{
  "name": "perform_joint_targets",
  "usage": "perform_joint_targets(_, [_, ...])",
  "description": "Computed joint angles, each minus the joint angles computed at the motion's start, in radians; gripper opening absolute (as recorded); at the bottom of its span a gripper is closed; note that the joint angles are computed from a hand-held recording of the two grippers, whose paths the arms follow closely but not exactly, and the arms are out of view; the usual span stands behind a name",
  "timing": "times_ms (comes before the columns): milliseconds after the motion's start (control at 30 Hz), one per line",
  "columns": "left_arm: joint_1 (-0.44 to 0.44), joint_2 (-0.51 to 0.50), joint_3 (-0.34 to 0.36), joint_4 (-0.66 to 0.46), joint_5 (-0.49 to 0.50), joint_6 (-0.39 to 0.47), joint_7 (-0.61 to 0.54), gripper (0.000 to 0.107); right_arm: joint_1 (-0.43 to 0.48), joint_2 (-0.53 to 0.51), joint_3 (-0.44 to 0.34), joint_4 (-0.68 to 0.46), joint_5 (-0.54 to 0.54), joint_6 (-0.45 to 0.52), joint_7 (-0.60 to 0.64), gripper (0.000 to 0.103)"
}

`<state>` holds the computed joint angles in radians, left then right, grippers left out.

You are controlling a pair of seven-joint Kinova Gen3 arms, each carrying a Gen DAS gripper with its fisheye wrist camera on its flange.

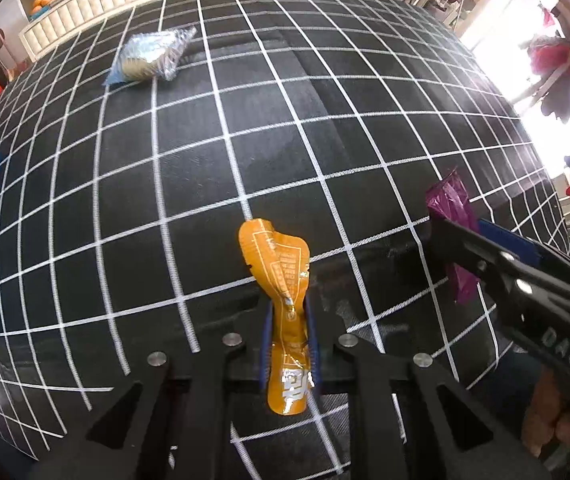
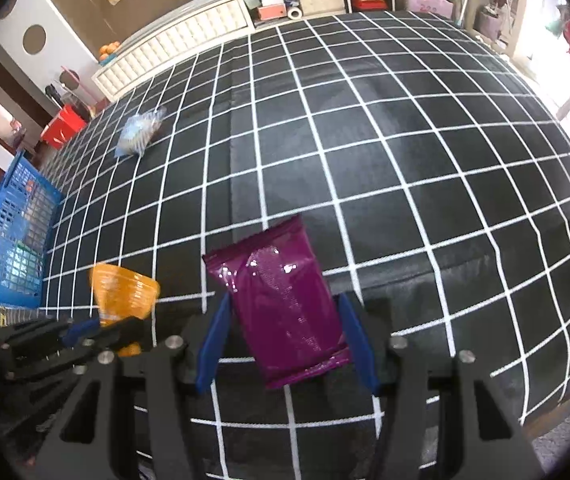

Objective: Organize snacks
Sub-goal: 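Grasp the orange pouch with the left gripper while the right gripper grasps the purple pouch, then carry the orange pouch with the left gripper while the right gripper carries the purple pouch over the basket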

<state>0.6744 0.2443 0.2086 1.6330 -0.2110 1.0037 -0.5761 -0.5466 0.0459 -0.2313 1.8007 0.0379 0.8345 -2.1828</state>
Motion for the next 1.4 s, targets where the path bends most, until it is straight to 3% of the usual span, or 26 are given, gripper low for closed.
perform_joint_targets(133, [-0.017,-0.075,0.007,0.056,-0.011,-0.013,-0.036,0.013,-0.018,0.008,-0.012,-0.023,-0.014,0.029,-0.012,0.06])
perform_joint_targets(400, [-0.086,-0.245,0.045,0.116,-0.037,0.029,-0.038,0.013,-0.123,0.033,-0.05,-0.135,0.097,0.11,-0.126,0.06])
perform_joint_targets(767, [-0.267,-0.529,0.017,0.204,0.048,0.097,-0.222,0.013,-0.303,0.167,-0.059,-0.448,0.194,0.235,-0.132,0.06])
perform_joint_targets(1033, [-0.361,-0.681,-0.083,0.217,0.089,0.168,-0.408,0.013,-0.496,0.332,-0.001,-0.74,0.301,0.363,-0.068,0.06])
perform_joint_targets(1400, [-0.467,-0.779,-0.24,0.208,0.114,0.229,-0.672,0.013,-0.575,0.529,0.071,-1.06,0.173,0.425,0.073,0.06])
